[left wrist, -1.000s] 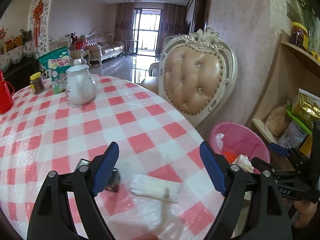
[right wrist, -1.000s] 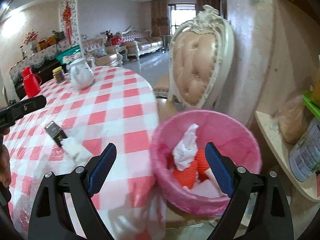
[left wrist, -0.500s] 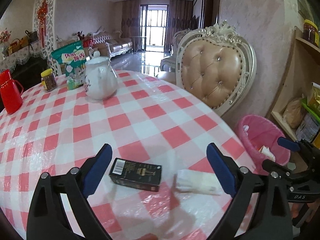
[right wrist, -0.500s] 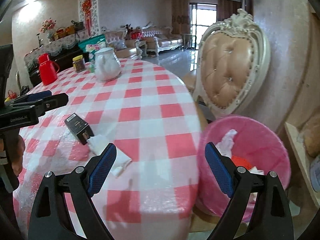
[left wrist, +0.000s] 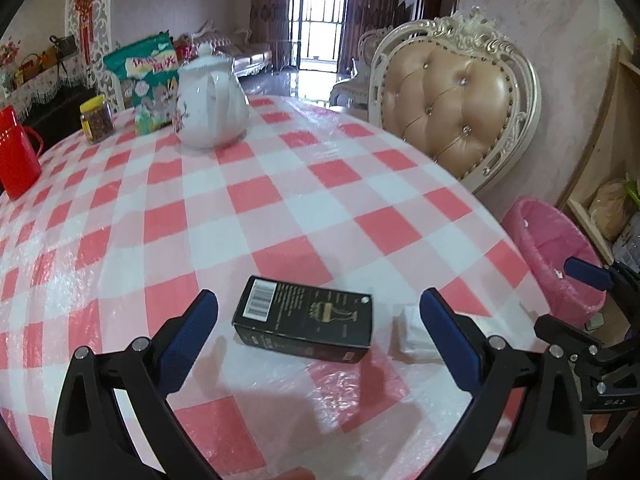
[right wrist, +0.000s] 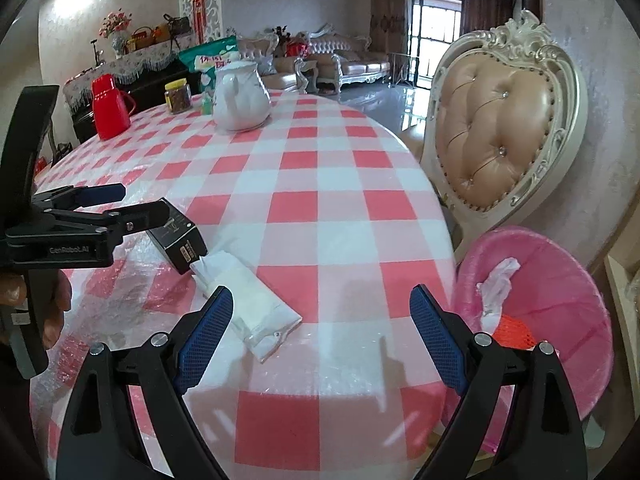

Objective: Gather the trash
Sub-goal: 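Grasp black box with left gripper while right gripper grasps white tissue packet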

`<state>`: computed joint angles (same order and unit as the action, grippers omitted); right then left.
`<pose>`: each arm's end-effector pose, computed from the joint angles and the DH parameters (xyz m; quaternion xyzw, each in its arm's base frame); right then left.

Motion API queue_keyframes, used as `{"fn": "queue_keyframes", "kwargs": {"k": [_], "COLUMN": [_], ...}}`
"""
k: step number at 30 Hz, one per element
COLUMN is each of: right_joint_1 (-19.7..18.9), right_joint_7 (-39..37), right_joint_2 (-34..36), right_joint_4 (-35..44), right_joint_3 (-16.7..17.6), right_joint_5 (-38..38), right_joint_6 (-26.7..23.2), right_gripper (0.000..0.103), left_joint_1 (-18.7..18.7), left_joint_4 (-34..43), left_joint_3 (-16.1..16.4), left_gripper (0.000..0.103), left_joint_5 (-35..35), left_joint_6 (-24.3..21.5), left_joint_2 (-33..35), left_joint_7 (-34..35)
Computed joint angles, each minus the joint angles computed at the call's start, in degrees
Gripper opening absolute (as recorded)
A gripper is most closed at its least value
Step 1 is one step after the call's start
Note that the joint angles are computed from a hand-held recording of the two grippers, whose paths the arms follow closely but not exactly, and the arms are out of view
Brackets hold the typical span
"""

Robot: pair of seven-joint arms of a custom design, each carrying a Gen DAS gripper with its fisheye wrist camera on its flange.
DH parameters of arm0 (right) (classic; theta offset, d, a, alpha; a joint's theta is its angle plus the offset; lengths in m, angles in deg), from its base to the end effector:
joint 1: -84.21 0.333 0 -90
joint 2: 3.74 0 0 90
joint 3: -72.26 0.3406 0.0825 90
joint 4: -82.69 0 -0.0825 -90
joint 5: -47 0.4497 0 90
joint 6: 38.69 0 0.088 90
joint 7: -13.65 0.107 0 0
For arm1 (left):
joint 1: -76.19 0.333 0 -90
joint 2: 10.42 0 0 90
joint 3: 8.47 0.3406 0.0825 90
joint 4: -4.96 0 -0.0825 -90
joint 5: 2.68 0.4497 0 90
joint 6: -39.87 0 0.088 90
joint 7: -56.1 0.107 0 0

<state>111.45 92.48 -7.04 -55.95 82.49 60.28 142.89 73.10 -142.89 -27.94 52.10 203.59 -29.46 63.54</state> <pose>0.4679 0.3331 0.4034 -0.8177 0.4216 -0.1739 0.3513 0.4360 -0.2278 0.3951 -0.7080 0.5946 -0.2723 0.2665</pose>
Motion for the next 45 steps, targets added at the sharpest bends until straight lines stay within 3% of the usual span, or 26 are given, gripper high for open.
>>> {"fn": "queue_keyframes", "kwargs": {"k": [7, 15, 19, 32, 45], "right_joint_1": [1.5, 1.5, 1.7, 2.7, 2.2], "right_joint_7": [-4.7, -3.4, -3.3, -2.7, -6.9], "right_joint_2": [2.4, 4.3, 5.2, 8.3, 9.5], "right_joint_4": [2.2, 3.7, 4.7, 7.6, 9.6], "right_joint_3": [-0.2, 0.1, 0.2, -0.2, 1.1], "right_joint_5": [3.6, 0.4, -0.9, -4.2, 0.5], "right_joint_6": [-1.8, -3.4, -4.5, -6.8, -11.3], "right_gripper": [0.085, 0.085, 0.085, 0.084, 0.047], "left_joint_1": [-0.2, -0.6, -0.8, -0.2, 0.5], "left_joint_4": [0.4, 0.7, 0.7, 0.4, 0.0], "left_joint_3": [1.0, 2.2, 2.7, 2.2, 1.4], "left_gripper": [0.098, 0.097, 0.084, 0.084, 0.084], "left_joint_5": [-0.4, 0.1, 0.0, 0.7, 1.0], "left_joint_6": [-0.3, 0.4, 0.9, 0.9, 1.1], "left_joint_2": [2.8, 5.0, 5.3, 3.9, 2.0], "left_joint_7": [1.0, 1.6, 1.9, -0.1, -1.4]}}
